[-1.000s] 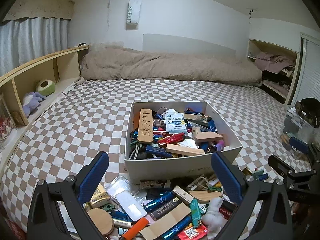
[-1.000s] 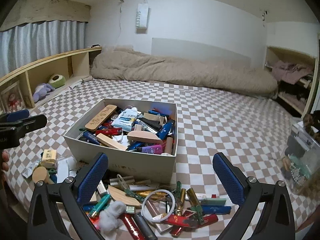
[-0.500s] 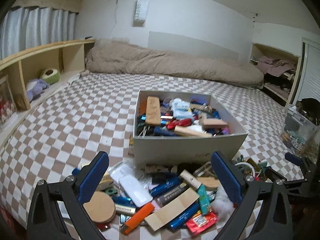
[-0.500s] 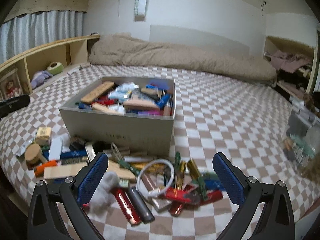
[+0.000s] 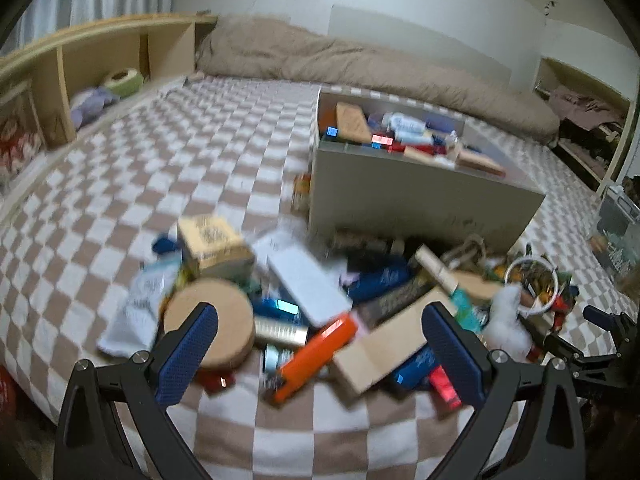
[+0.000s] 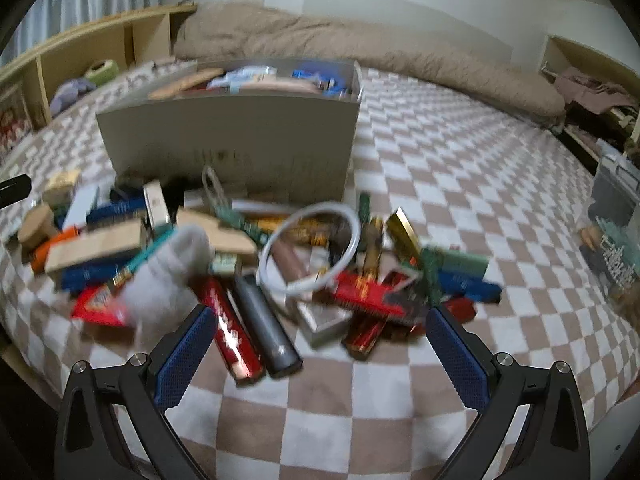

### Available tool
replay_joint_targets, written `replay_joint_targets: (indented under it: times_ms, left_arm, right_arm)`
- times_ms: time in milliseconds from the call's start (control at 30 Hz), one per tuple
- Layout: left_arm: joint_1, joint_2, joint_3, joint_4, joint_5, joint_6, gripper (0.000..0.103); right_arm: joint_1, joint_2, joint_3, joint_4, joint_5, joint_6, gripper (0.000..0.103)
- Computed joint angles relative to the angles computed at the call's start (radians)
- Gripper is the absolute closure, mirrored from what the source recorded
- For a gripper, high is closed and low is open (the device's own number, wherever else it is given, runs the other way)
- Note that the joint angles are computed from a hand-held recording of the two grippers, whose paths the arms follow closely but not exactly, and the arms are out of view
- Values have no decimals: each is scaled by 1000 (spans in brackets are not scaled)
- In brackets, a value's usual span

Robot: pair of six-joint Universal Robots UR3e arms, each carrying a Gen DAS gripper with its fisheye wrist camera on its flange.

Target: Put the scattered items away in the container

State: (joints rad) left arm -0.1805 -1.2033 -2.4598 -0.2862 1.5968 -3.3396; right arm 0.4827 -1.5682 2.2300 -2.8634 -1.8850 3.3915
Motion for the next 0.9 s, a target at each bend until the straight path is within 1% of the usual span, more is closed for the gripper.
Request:
replay_joint_targets:
  times_ms: [100,300,400,600,767,900]
  left_arm:
    - [-3,13,-39,-10,-19,-4,0]
    - [-41,-1,-59,-19,21,-12,0]
    - [-28,20,-79,-35,30,-9,0]
    - [26,66,-118,-78,60,-2,0]
    - [63,82,-139,-105,96,-5,0]
    - [79,60,-142,-98,118,-7,0]
  right_arm:
    - [10,30,-2,16,4,11,0]
    - [32,83,-13,38,-6,8,0]
    - [13,70,-5,46,16,-1,0]
    - [-17,37,2,83,21,-24,0]
    - [-67,-6,35,96,83,-37,0]
    - [-85,-26,47,109,63,-31,0]
